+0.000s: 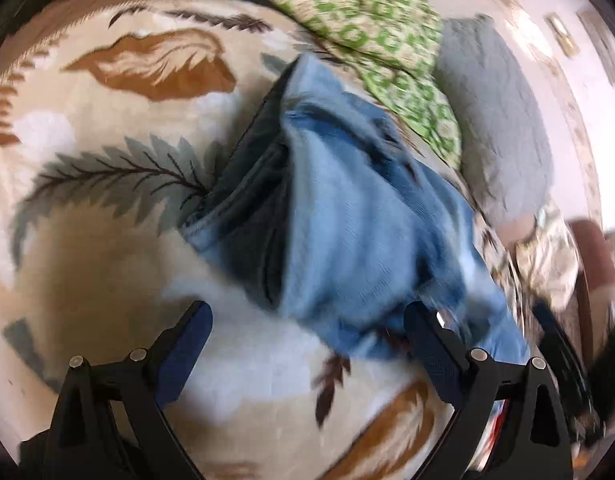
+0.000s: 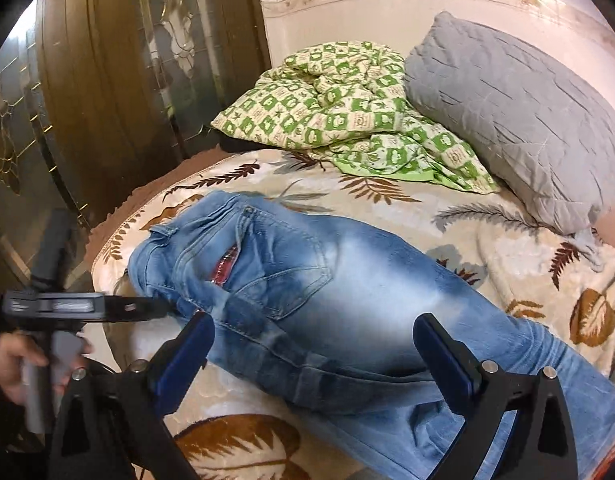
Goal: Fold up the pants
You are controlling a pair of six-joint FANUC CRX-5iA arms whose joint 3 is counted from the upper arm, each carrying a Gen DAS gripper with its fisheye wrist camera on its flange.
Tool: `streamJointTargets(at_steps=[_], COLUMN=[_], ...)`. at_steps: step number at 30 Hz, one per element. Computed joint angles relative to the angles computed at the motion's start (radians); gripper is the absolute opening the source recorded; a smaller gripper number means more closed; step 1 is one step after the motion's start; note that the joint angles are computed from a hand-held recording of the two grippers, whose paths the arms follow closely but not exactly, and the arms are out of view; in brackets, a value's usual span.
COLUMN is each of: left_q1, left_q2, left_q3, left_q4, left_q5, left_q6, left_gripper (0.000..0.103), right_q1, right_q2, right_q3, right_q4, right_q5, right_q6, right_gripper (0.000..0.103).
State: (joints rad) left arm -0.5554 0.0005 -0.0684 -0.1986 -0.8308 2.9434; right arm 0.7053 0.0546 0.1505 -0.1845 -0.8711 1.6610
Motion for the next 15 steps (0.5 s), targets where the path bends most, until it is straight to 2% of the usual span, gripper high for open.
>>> streamJointTargets(at_steps=[2, 5, 7, 8, 12, 15], left_q1=[0.01, 0.012, -0.007, -0.011, 0.016, 0.055], left_q2=[0.009, 0.026, 0.024, 0.014, -0.059, -0.109], left_q3=[0.005, 0.028, 0.037, 0.028, -0.089, -0.175], left_q4=[-0.021, -0.039, -0.08, -0.093, -0.068, -0.012], left_q5=[0.022, 0.013, -0.005, -0.009, 0.108, 0.201], left_q6=[0.021, 0.006, 0.019, 0.025, 0.011, -0.026], left_gripper=[0.099, 0.099, 0.089, 0.079, 0.054, 0.046], right_q1=[0.0, 0.001, -0.002, -0.003, 0.005, 0.031], right_q2=[-0.003, 0.023, 0.057, 0.072, 0.186, 0.295], right_q3=[-0.001, 0.036, 0.091, 0.116, 0.292, 0.443], right_q4=[0.014, 0.032, 0.019, 0.011, -0.03, -0.029], right_q5=[-0.003, -0.028, -0.061, -0.075, -0.181, -0.265], right_q6=[0.005, 0.02, 0.043, 0.05, 0.074, 0.073], right_gripper=[0.101, 0.101, 0.101, 0.101, 0.101, 0.101])
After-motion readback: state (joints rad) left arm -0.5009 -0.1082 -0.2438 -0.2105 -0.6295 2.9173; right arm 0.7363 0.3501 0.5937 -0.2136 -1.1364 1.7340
